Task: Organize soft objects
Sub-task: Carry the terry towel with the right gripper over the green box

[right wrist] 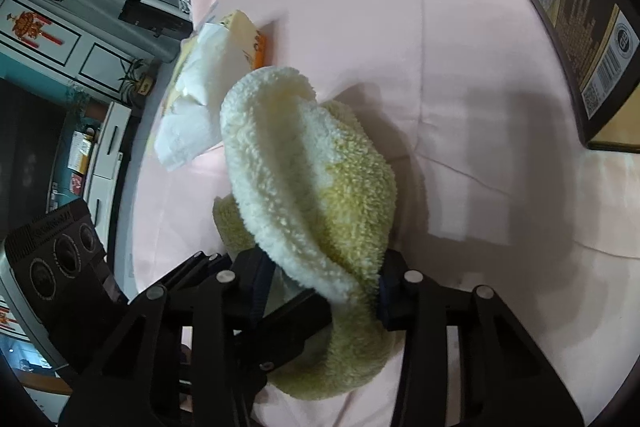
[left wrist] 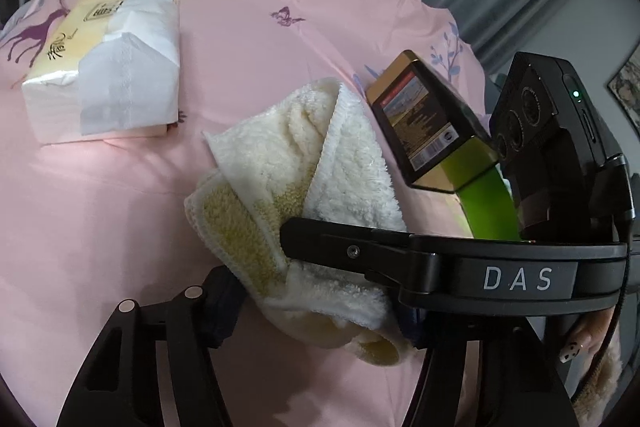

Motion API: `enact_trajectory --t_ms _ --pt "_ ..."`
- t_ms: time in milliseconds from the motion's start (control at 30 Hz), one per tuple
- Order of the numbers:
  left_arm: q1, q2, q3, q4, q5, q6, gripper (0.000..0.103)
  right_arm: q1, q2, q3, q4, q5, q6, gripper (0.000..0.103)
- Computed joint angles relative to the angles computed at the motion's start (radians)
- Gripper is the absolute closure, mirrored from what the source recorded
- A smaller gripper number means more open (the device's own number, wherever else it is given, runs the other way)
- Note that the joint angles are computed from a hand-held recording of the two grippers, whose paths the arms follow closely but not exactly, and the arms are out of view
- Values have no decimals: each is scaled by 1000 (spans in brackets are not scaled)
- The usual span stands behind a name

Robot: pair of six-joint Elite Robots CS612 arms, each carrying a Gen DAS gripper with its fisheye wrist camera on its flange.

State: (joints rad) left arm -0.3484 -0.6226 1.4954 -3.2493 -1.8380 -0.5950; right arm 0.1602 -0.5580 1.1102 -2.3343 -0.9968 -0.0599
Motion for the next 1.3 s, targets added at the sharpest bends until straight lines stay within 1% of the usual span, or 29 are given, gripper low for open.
enact_trajectory --t_ms 100,233,600,767,933,1033,1133,1200,1300 --pt "-3 -10 12 -20 16 7 42 -2 -4 6 -12 22 -8 63" --pt "-8 -26 35 -55 49 22 42 -2 -23 35 -60 41 -15 63" --pt "-24 -70 95 -145 131 60 42 0 -64 93 -172 69 -18 63" --pt "-36 -93 122 -192 187 75 42 6 -82 108 -225 77 -20 62" --pt "-47 -116 142 -229 240 83 42 11 -102 118 -266 67 -31 62" --pt "-50 -127 147 -245 269 85 42 13 -108 112 -273 72 -47 61" --pt "-59 -139 159 -266 311 89 42 12 -113 113 -288 95 -70 61" --pt "-69 -148 168 -278 357 91 42 8 -111 114 -312 127 -61 61" --pt "-79 -161 174 -269 392 105 42 6 -118 122 -326 135 -80 61"
